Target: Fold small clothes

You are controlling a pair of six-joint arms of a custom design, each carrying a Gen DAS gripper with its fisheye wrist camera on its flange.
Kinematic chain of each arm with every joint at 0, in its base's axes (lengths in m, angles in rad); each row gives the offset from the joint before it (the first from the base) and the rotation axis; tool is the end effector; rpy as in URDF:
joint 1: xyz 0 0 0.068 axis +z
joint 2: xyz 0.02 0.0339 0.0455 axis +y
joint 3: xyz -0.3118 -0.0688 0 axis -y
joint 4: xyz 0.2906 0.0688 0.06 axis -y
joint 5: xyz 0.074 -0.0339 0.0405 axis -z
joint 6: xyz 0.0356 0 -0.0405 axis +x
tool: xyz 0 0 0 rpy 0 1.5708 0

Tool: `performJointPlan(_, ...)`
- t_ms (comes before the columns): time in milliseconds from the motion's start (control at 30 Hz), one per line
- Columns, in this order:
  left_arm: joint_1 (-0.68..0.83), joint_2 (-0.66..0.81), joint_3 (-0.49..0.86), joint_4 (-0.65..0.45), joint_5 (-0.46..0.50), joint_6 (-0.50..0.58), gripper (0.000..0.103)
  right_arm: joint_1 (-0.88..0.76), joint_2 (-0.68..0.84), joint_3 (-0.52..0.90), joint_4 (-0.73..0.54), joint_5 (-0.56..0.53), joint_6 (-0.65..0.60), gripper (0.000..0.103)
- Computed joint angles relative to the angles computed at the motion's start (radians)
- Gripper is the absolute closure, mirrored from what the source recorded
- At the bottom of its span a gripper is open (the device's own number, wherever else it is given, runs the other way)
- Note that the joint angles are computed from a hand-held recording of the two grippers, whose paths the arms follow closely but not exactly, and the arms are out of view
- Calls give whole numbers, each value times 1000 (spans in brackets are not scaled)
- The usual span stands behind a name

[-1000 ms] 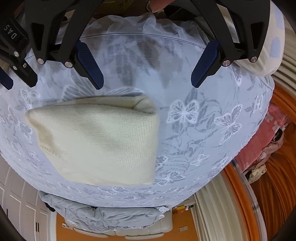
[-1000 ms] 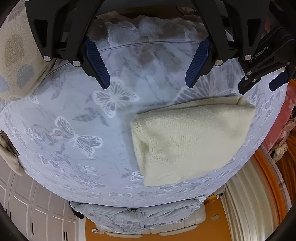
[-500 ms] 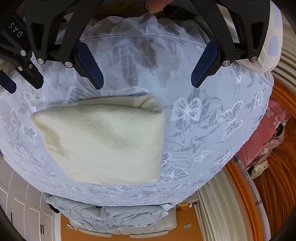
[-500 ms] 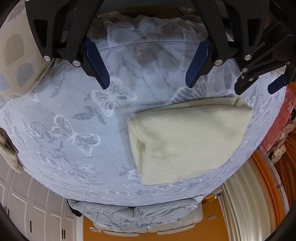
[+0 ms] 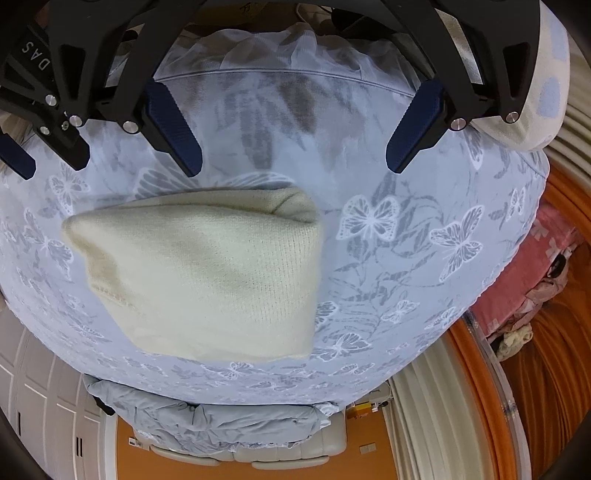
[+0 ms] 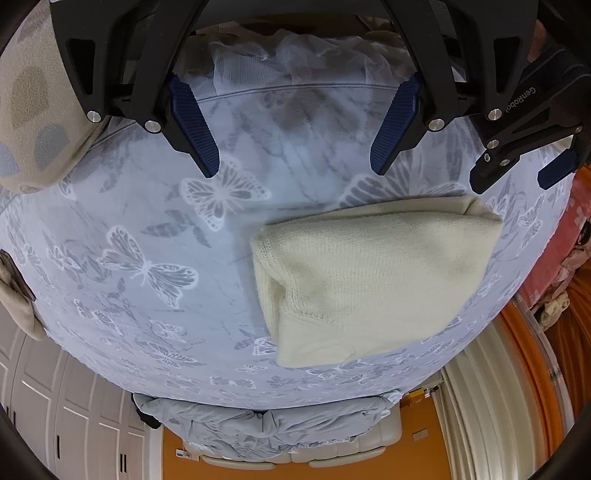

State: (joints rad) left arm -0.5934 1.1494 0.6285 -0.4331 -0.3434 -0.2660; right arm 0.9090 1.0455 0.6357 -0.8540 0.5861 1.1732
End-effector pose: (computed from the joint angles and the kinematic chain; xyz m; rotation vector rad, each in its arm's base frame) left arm 0.2028 -0.1224 0.2177 0.2651 2.4332 0.0609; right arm 0.1295 0.1342 0.2237 0.4425 2.4494 -0.0471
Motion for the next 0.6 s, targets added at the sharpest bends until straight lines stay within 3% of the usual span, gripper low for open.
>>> performJointPlan(600,-20,10,-2,8,-24,10,5,7,3,3,-2,6,0,22)
